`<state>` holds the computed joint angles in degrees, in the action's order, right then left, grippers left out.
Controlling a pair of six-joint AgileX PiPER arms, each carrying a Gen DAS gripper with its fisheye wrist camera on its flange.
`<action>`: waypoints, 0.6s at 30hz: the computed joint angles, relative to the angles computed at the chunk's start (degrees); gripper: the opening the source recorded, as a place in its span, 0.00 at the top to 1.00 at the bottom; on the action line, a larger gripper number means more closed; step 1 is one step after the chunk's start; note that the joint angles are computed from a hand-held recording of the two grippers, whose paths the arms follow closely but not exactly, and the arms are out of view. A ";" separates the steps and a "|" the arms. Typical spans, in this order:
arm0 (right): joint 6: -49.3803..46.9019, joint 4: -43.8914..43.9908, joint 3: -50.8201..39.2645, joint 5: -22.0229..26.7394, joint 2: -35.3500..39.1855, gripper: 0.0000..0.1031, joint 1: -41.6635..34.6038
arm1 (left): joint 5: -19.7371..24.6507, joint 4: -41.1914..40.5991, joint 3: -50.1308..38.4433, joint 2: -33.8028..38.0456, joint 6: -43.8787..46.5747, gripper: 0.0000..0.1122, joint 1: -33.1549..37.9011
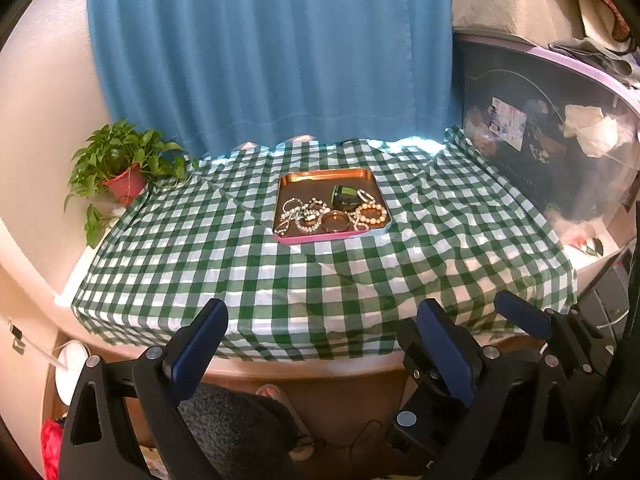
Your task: Organize jewelry
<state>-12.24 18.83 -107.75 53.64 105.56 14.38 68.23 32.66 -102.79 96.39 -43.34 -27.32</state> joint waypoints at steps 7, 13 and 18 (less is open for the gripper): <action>-0.33 -0.06 0.06 -0.16 0.00 0.18 -0.05 | -0.32 -0.03 0.54 -0.36 -0.35 0.15 0.02; -0.11 0.15 0.08 -0.05 -0.06 0.18 -0.22 | 0.10 0.18 -0.27 0.18 -0.23 0.15 -0.18; 0.23 0.21 1.44 -1.02 -0.77 0.18 0.08 | -0.48 0.86 1.94 -1.26 -0.89 0.14 -0.01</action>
<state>-12.02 19.04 -106.31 52.61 104.79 14.46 67.75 33.51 -100.85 95.13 -44.23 -27.33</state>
